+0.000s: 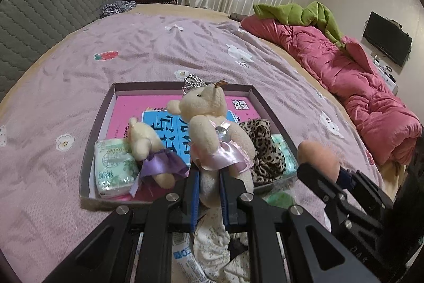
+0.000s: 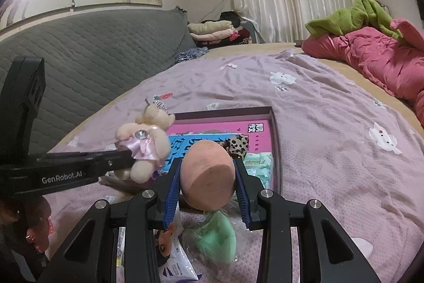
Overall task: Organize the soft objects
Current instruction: 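Lower the pink-dress bear beside the purple-dress bear with left tool while right tool holds the sponge above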
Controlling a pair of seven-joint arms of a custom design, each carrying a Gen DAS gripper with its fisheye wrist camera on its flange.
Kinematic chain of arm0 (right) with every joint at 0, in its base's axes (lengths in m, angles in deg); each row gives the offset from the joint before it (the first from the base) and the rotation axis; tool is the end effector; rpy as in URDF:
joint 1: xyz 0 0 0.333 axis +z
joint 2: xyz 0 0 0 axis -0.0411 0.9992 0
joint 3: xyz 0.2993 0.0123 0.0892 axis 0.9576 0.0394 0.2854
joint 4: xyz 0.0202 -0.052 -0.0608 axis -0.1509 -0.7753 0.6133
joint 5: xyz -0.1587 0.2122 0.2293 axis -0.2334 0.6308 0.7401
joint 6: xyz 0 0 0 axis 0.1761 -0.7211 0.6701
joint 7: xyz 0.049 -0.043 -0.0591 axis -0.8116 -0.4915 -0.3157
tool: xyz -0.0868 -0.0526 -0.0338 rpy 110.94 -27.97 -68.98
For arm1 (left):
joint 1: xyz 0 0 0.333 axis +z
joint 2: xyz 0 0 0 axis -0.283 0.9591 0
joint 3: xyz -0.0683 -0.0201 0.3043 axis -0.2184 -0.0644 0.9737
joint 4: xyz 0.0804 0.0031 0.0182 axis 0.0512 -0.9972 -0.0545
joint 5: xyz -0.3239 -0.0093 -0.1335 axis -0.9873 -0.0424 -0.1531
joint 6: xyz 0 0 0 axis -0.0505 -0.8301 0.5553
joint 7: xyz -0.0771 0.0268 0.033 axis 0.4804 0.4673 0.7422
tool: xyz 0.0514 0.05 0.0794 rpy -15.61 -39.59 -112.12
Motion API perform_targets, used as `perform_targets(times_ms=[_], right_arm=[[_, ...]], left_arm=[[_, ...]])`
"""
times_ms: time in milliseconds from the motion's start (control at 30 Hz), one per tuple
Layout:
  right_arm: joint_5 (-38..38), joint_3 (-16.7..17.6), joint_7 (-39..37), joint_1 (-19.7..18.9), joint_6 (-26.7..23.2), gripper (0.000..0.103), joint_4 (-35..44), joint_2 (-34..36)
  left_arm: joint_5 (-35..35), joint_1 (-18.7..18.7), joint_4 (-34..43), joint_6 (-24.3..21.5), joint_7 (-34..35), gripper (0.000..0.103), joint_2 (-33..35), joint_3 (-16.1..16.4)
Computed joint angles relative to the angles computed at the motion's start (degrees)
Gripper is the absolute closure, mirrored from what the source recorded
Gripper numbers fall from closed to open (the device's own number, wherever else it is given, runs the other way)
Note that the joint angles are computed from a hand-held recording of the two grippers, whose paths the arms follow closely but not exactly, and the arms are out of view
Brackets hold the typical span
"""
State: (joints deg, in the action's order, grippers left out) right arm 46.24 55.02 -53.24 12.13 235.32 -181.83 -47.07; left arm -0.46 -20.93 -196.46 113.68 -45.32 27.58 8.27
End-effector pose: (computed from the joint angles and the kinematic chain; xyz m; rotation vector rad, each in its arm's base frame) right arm 0.6230 0.2567 0.4474 -1.8880 0.9826 -0.3143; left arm 0.5993 -0.1380 0.4578 -2.0857 1.4812 -0.8485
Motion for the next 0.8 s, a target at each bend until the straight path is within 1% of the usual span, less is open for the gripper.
perform_targets(times_ms=[133,300,433,567,800], right_arm=[[-0.69,-0.22,0.82,0.20,-0.09,0.064,1.00,0.82],[-0.71,0.44,0.31,0.28,1.11,0.064,2.56,1.86],[-1.55,0.67,0.82,0.41,1.22,0.064,4.03,2.83],[-3.79,0.24,2.85,0.85,0.71,0.064,5.15,3.89],[-6.80,0.18,5.64,1.11,0.59,0.064,7.19,5.59]], left_arm=[[-1.13,0.42,1.57,-0.23,1.27,0.089,1.46,-0.38],[-2.32,0.70,3.23,-0.52,2.79,0.089,3.42,-0.59],[-5.44,1.61,4.67,-1.27,5.93,0.089,4.91,-1.93],[-9.05,2.76,5.53,-1.01,9.72,0.089,6.02,-3.53],[-11.25,2.44,7.38,-3.16,12.59,0.089,7.72,-3.35]])
